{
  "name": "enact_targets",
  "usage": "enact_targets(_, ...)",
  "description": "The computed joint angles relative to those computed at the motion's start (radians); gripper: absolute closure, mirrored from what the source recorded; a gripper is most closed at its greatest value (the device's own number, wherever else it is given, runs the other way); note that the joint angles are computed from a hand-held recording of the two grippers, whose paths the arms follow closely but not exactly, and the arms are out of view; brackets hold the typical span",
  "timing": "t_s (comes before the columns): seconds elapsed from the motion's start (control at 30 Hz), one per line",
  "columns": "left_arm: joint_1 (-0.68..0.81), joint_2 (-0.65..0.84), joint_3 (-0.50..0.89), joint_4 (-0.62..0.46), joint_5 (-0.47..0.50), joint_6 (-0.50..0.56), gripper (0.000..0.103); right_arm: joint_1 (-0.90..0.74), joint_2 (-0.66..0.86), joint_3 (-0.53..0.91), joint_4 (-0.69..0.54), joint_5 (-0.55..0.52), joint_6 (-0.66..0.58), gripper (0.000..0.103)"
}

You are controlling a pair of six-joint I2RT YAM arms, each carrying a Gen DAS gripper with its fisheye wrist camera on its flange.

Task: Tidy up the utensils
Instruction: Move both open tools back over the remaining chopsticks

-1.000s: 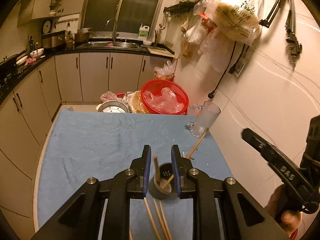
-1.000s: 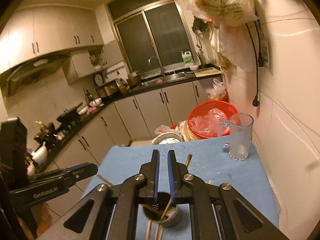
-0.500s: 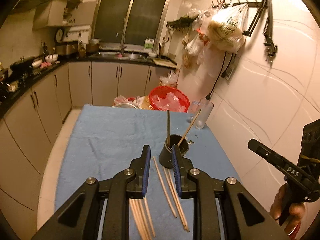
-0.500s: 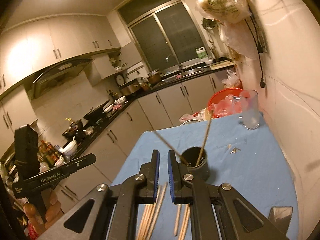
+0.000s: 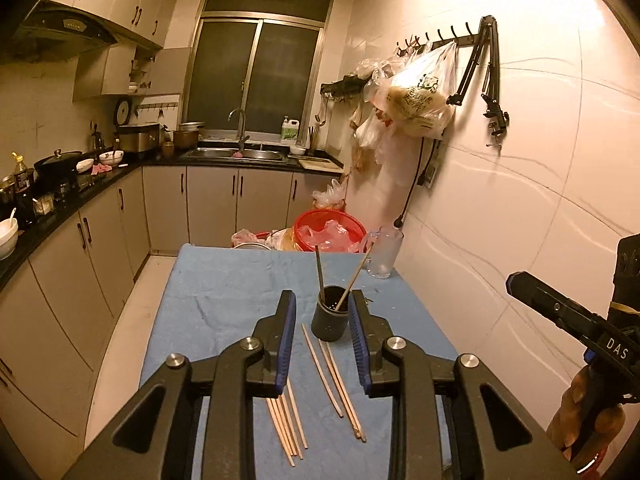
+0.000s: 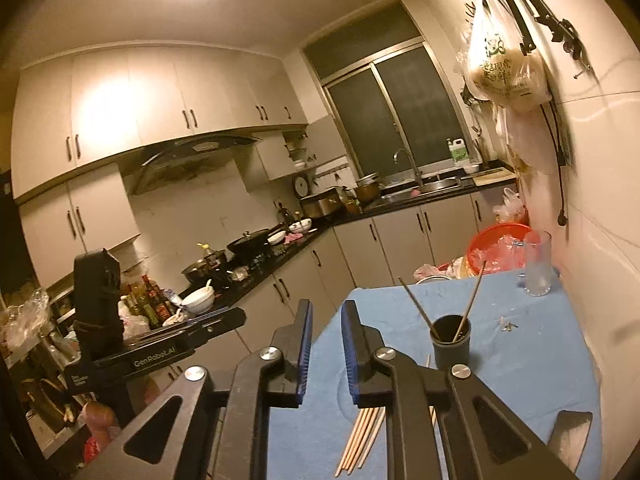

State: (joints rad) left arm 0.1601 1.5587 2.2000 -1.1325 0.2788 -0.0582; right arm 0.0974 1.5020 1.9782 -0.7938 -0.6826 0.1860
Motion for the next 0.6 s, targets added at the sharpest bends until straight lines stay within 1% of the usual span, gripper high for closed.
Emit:
enact_targets(0.13, -0.024, -0.028, -0.04, 0.001, -0.015, -0.004, 0.076, -0.025, -0.034, -0.042, -0.004, -0.037, -0.035, 0.086)
enact_targets(0.3, -0.053, -0.042, -0.094, 0.018, -0.021, -0.001, 0.076, -0.038, -0.033, -0.08, 0.005, -0.043, -0.069, 0.086)
enact_targets(0.43, -0.079, -0.019, -0.128, 0.036, -0.038, 0.026, 0.076, -0.037, 0.003, -0.078, 0.013, -0.035, -0.058, 0.086)
enact_targets(0.6, -0.067, -0.006, -0.204, 0.086, -0.018, 0.042, 0.076, -0.012, 0.076, -0.033, -0.008, 0.006, -0.085, 0.086)
